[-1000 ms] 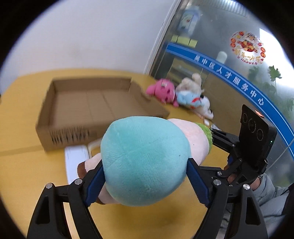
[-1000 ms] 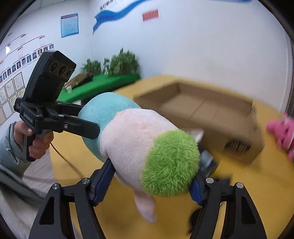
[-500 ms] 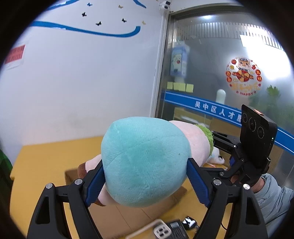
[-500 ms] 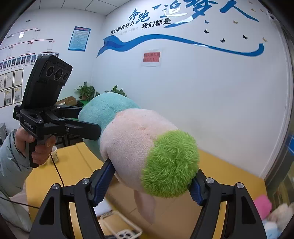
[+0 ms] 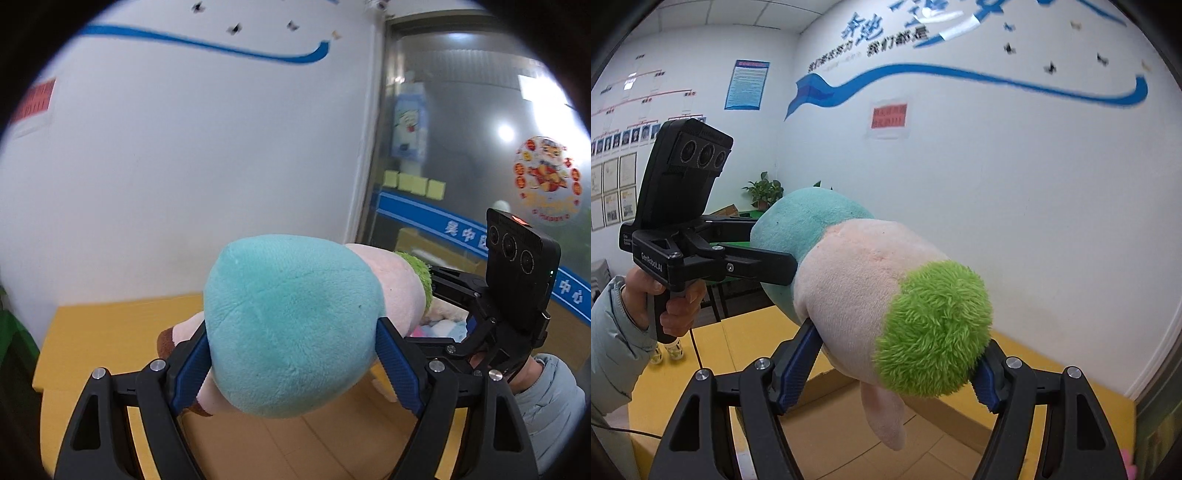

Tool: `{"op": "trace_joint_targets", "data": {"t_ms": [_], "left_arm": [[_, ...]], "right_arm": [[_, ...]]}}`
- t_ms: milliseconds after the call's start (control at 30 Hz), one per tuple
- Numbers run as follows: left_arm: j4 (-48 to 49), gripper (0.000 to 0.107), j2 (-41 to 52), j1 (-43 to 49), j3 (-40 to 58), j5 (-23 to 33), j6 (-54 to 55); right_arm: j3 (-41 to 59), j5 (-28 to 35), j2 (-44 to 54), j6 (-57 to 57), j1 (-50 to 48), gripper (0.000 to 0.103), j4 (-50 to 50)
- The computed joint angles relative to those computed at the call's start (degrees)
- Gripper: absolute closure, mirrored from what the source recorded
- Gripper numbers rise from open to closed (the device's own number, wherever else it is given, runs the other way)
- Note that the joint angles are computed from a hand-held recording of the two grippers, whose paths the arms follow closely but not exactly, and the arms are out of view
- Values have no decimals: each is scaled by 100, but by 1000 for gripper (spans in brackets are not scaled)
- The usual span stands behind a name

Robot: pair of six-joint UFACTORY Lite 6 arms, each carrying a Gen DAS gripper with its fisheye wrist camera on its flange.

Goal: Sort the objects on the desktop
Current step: 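Lift the blue-green plush with the right tool and carry it over the box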

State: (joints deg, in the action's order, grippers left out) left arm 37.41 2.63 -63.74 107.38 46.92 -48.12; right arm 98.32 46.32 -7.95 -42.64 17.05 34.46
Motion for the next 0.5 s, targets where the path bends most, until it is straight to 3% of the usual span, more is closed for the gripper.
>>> {"op": "trace_joint_targets", "data": {"t_ms": [133,267,400,500], "left_arm": [[-1334,24,-278,1254,-1545,-1226,604],[-3214,24,-158,2287,-2897,-2285,2009],[-4598,24,212,2881,-3440,-2673,3164],[-4936,24,631,3098,-3452,-2657,3347]], "right_arm": [[-623,-466,849,-977,-170,31,1076],[-910,-941,1990,-1668,-84,31,1688],[-773,-1144,3113,-2106,-36,31,2338],[-419,-1136,3914,-2248,-52,31,2679]]}}
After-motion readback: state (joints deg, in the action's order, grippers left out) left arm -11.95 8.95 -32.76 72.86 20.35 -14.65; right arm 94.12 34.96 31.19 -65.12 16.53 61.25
